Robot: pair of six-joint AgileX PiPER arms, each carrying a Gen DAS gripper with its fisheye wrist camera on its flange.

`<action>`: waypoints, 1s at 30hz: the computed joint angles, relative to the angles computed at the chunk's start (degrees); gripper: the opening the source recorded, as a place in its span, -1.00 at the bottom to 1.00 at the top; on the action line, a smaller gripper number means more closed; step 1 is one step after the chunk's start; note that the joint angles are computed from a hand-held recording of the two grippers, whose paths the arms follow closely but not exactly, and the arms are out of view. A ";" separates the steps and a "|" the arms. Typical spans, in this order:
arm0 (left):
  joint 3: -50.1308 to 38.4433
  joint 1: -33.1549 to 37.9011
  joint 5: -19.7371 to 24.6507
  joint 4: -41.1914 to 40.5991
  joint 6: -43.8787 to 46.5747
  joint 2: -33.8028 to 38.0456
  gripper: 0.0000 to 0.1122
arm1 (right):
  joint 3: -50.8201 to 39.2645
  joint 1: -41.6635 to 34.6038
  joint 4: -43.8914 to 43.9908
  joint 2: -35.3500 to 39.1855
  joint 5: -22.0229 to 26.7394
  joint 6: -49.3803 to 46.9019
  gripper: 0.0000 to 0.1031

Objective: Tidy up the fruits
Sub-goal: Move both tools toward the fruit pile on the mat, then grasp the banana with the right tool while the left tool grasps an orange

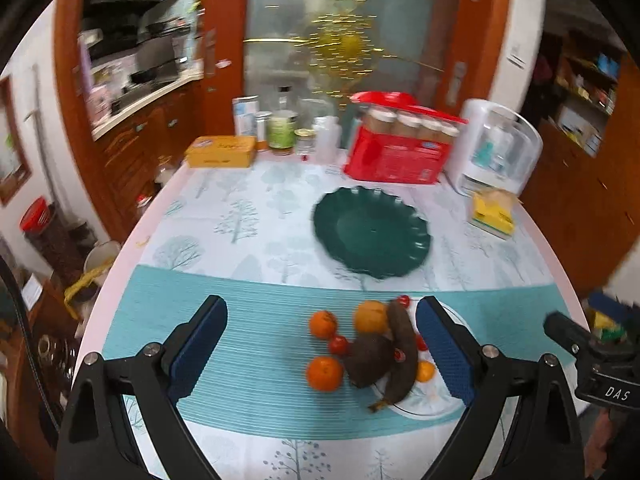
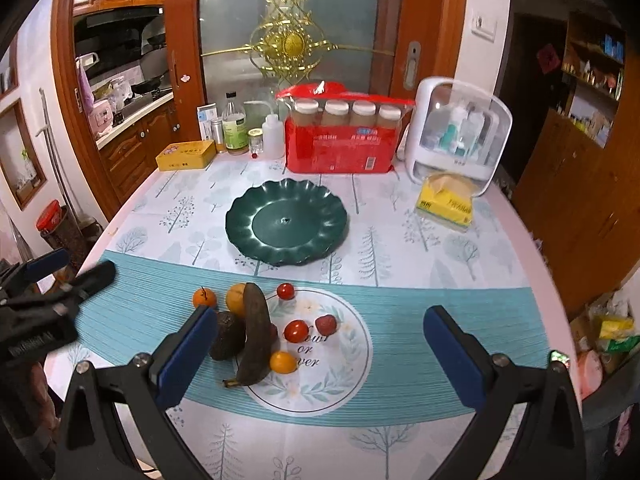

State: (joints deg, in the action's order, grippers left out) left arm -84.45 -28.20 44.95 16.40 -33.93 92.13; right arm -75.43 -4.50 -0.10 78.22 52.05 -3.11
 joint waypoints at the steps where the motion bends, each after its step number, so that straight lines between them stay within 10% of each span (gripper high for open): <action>1: 0.46 0.93 -0.25 -0.79 0.21 0.17 0.69 | 0.17 -0.37 0.31 0.65 -0.39 -0.44 0.99; 30: -0.47 7.23 -4.06 -22.08 22.17 24.50 0.39 | -2.32 -2.76 23.74 27.76 -3.78 -17.32 0.25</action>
State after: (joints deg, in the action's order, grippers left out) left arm -84.92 -20.97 40.89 -5.68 -11.76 116.62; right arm -77.75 -7.26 23.63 105.97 48.26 -20.42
